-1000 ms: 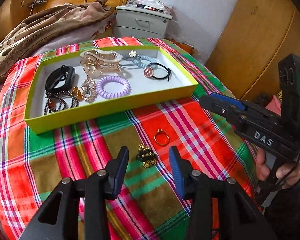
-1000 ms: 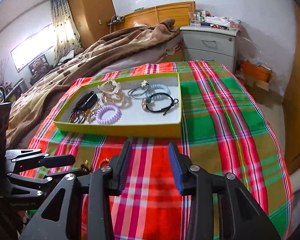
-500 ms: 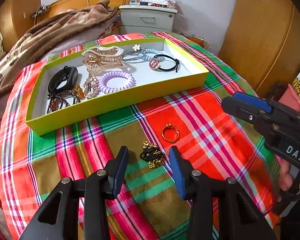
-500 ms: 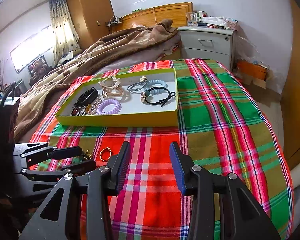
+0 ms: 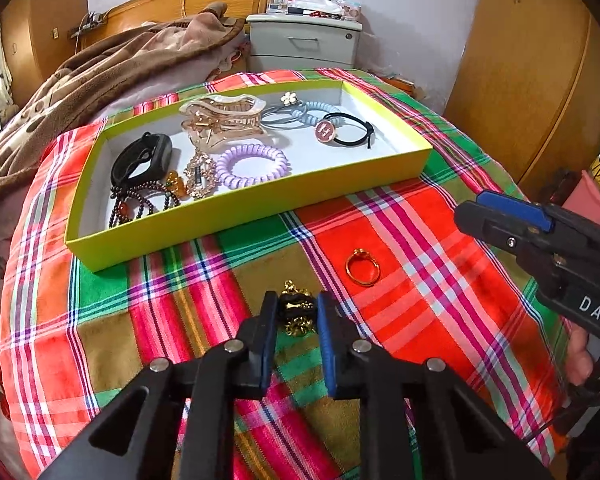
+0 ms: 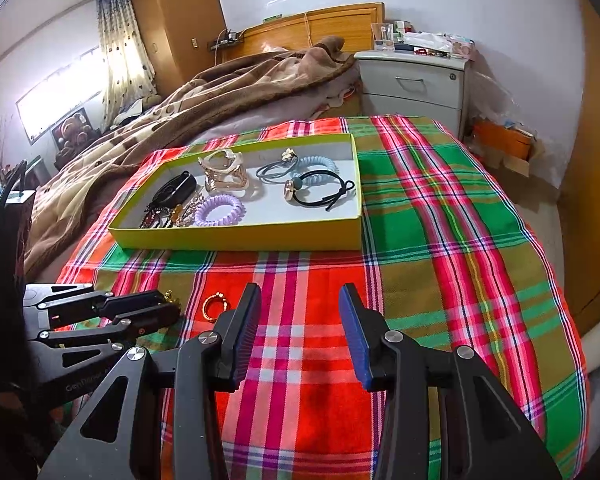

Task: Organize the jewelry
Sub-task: 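Withdraw the left tool and grasp the gold-and-black brooch on the bed, then grasp the gold ring with the right tool while the left tool holds the brooch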

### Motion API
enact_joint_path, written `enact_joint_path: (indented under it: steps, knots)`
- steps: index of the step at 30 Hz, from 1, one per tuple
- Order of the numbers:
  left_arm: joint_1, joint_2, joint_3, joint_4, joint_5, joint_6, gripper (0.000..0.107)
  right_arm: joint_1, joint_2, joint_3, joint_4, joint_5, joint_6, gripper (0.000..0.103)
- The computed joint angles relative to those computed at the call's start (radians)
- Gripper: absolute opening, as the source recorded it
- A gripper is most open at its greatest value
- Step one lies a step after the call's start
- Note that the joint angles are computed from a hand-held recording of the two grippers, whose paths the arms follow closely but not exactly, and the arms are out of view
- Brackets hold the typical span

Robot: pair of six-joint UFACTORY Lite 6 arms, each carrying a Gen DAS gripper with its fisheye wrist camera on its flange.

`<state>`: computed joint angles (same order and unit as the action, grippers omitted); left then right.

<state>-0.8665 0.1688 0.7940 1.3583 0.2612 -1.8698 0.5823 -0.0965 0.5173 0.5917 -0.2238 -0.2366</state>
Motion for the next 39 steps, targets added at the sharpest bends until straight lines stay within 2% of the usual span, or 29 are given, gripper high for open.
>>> enact_joint_path:
  steps: [7,13,15,20,25,29,34,39]
  knots:
    - [0.026,-0.086,-0.079,0.111,-0.004,-0.127,0.019,0.038,0.035,0.030,0.103,0.003,-0.090,0.041]
    - [0.059,-0.188,-0.162,0.152,-0.001,-0.177,0.019,0.093,0.129,0.102,0.052,0.014,-0.060,0.041]
    - [0.071,-0.218,-0.189,0.163,-0.007,-0.191,0.019,0.107,0.164,0.128,-0.040,0.025,0.010,0.041]
    - [0.099,-0.273,-0.235,0.176,-0.017,-0.207,0.019,0.139,0.262,0.210,0.018,0.038,-0.084,0.041]
    - [0.121,-0.318,-0.279,0.217,-0.030,-0.249,0.019,0.134,0.330,0.272,0.003,0.074,-0.092,0.041]
    - [0.138,-0.333,-0.299,0.230,-0.038,-0.265,0.019,0.143,0.344,0.287,0.090,0.075,-0.185,0.041]
    - [0.147,-0.348,-0.316,0.242,-0.042,-0.277,0.019,0.162,0.364,0.312,0.341,0.064,-0.435,0.041]
    - [0.149,-0.350,-0.319,0.234,-0.045,-0.268,0.020,0.169,0.365,0.315,0.414,0.058,-0.506,0.041]
